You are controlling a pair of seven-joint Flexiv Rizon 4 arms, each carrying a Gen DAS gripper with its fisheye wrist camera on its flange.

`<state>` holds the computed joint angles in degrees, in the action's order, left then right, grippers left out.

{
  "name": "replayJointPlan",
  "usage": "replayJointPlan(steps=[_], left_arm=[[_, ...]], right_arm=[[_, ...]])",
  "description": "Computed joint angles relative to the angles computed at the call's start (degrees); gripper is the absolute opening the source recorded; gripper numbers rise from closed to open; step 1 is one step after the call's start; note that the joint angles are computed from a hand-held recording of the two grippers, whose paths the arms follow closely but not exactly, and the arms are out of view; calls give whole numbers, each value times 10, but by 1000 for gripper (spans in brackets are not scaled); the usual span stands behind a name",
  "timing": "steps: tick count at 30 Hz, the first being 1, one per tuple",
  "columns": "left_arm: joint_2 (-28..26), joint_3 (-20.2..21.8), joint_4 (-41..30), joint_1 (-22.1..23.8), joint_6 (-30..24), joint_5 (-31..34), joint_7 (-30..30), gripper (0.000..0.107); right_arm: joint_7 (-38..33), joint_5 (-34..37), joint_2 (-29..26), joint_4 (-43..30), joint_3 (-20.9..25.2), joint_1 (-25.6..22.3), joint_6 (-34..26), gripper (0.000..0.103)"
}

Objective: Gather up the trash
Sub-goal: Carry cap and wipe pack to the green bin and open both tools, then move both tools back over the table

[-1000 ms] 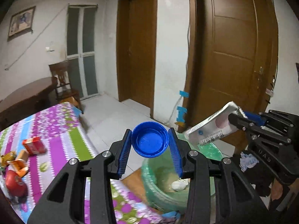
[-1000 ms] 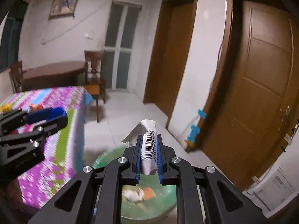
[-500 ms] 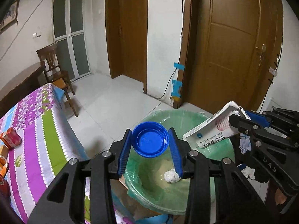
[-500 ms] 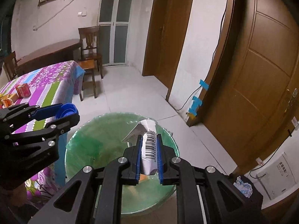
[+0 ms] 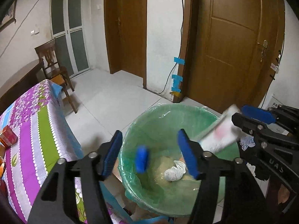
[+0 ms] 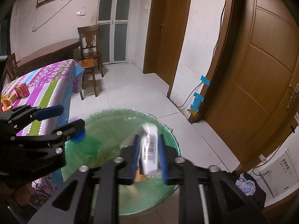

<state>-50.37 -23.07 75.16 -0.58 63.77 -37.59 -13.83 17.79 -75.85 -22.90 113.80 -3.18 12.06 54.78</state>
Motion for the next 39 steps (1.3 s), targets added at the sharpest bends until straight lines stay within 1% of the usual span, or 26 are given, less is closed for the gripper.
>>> replayJointPlan(steps=[5,11,13,15,16,18,20,21,24,28,31,33,36,39], left_arm=[[1,1,1,1,0,-1,-1,61],[7,-6,11,10,6,-9,12,62],[9,-8,12,14,5,-13,15,62],[13,-11,18,20,8,-19,21,62],[15,-12,21,22,10,-22,24,64],[21,-18,29,31,17,-33,35,65],[26,-23,36,40,23,-43,45,65],[29,-26,39,46,26,-50,51,65],[34,-27,39,63,28,-67,62,65],[37,-22,32,87,24,-89,74,65],[39,-16,24,106,23,-105,85,65],[33,0,4,115,13,-105,77,67],[12,37,-45,127,-15,-91,34,69],[-25,81,-118,137,-38,-61,-41,69]], right_arm=[[15,-3,2,6,3,4,-8,34],[30,-13,9,8,7,11,-23,45],[33,-18,13,7,10,16,-35,54],[40,-27,19,6,13,23,-51,59],[43,-33,22,5,15,25,-57,64],[60,-57,29,4,19,30,-63,69],[71,-76,31,-2,23,35,-73,76],[80,-93,31,-9,25,39,-73,82],[87,-130,20,-38,29,47,-68,88],[87,-174,-10,-93,26,58,-36,95],[83,-198,-44,-148,21,65,8,96],[73,-199,-66,-181,15,72,33,96],[36,-178,-108,-239,3,88,70,96],[2,-146,-153,-301,-11,103,116,96]])
